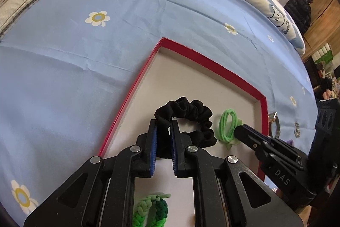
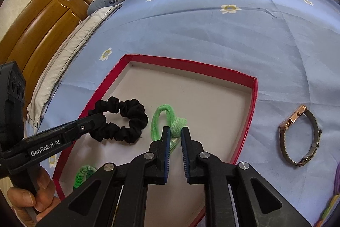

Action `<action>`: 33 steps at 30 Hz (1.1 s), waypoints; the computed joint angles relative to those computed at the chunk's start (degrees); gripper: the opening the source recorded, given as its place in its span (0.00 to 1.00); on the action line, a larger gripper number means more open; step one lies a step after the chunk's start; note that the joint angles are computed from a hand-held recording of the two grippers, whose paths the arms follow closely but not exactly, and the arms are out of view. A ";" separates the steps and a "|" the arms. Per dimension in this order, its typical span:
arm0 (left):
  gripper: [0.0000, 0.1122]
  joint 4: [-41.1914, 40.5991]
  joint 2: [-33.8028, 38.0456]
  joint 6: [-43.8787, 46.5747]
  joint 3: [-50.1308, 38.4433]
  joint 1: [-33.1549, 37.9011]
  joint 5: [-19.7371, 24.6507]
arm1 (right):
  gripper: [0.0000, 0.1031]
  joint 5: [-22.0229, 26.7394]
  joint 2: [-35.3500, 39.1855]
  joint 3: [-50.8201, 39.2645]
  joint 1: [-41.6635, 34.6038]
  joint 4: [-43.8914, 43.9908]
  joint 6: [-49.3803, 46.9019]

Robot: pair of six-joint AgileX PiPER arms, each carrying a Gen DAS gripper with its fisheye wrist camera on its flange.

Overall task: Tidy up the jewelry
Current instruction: 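Carry the scrunchie and light-green hair tie with both grippers over the tray, then open the left gripper dropping the scrunchie while the right drops the hair tie in the tray, then move the left gripper to the gold watch while the right moves to the clear comb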

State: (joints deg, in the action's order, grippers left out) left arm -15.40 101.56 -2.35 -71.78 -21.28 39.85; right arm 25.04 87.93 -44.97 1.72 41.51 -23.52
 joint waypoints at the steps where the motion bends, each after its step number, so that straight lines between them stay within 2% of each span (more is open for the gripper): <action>1: 0.10 0.11 -0.07 0.01 0.01 -0.01 0.15 | 0.13 0.16 -0.09 0.10 -0.21 0.48 -0.45; 4: 0.17 0.93 -0.52 -0.30 0.16 -0.15 0.41 | 0.14 0.04 -0.04 -0.02 -0.26 1.01 -0.55; 5: 0.26 1.38 -0.68 -0.67 0.20 -0.31 0.38 | 0.18 0.13 -0.28 0.15 -0.45 1.44 -0.83; 6: 0.30 1.93 -0.91 -1.11 0.31 -0.55 0.15 | 0.21 0.26 -0.55 0.34 -0.68 2.02 -1.33; 8: 0.30 4.00 -1.54 -2.59 0.61 -1.24 -0.09 | 0.25 0.16 -0.84 0.43 -0.70 2.09 -1.42; 17: 0.30 3.50 -4.46 -2.34 1.78 -1.39 0.71 | 0.26 1.69 -6.03 2.72 -2.98 4.09 -2.71; 20: 0.30 3.19 -6.21 -2.29 2.40 -2.06 0.87 | 0.35 3.20 -9.86 5.00 -5.32 5.74 -4.68; 21: 0.30 3.20 -7.09 -2.31 2.80 -2.51 0.88 | 0.36 3.50 -10.78 5.45 -5.75 5.56 -4.60; 25: 0.30 3.78 -9.02 -3.66 3.03 -4.92 1.11 | 0.36 6.31 -15.86 8.59 -10.19 6.66 -6.47; 33: 0.30 3.64 -10.54 -5.53 2.69 -11.44 1.98 | 0.36 14.87 -24.42 13.73 -23.72 8.33 -11.42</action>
State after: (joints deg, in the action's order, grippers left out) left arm -11.76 91.02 -7.87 -69.09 -32.73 41.82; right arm 39.92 63.51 -31.24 -21.99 49.84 -34.94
